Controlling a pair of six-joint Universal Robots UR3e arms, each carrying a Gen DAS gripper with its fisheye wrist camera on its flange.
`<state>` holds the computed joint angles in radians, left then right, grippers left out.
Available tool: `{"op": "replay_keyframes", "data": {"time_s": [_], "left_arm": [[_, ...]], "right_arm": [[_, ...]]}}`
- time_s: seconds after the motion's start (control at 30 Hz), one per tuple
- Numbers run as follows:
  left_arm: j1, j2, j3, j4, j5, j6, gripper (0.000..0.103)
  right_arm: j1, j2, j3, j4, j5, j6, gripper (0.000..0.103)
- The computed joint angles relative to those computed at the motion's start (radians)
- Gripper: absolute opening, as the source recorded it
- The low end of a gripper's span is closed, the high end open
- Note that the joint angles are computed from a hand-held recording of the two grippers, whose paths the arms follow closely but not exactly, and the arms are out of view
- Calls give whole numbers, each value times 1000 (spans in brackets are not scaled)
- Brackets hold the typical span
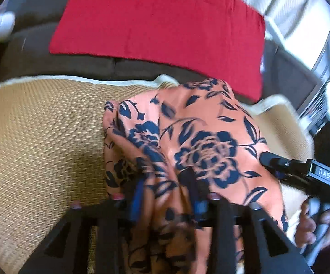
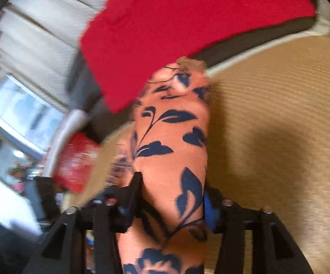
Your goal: Fold small clothes
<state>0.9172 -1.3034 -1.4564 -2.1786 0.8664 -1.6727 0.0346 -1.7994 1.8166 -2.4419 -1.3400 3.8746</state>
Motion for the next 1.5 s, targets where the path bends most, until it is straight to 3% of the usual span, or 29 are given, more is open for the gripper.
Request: {"op": "replay_keyframes", "data": {"time_s": [0.07,0.2,0.37,0.47,0.53,0.6,0.73,0.83,0.87,0.93,0.97,1.07,1.23,1.3,1.5], "left_arm": [[-12,12,-18,34,-3,-44,47],[-6,79,-108,175,-28,-151,52],[30,176,-197,266,-26,-114,63],[-74,252,-357,503,62,-202,64],[-109,256,-384,557,79,-236,64],[-133,255,-388,595,77,-267,64],[-121,286,-379,565,74,-241,64],[-125,326,-431,607,54,-211,64],[-92,391,-414,520,64,-170,64],[-81,404,-444,537,43,-139,65],[-45,414,-414,474,31,-96,65],[-61,420,-422,484,36,-111,65],[-28,448,-406,426,33,-81,65],[28,439,-364,352,20,-15,65],[-12,427,-390,417,38,-83,66]], "right_arm": [[23,-2,-39,97,-99,-11,58],[27,-72,5,30,-179,-13,58],[98,-22,-24,-89,-193,-81,58],[149,102,-125,10,-188,-109,57],[164,188,-207,124,-203,-122,57],[158,200,-236,114,-207,-139,56],[111,203,-238,-24,-188,-118,56],[94,283,-319,6,-203,-125,56],[80,314,-344,25,-183,-121,56],[69,389,-406,89,-161,-101,58],[68,413,-421,102,-168,-92,59],[59,427,-436,93,-161,-86,59],[54,266,-296,72,-153,-105,60],[59,193,-232,50,-138,-98,60],[130,56,-132,80,-155,-53,60]]}}
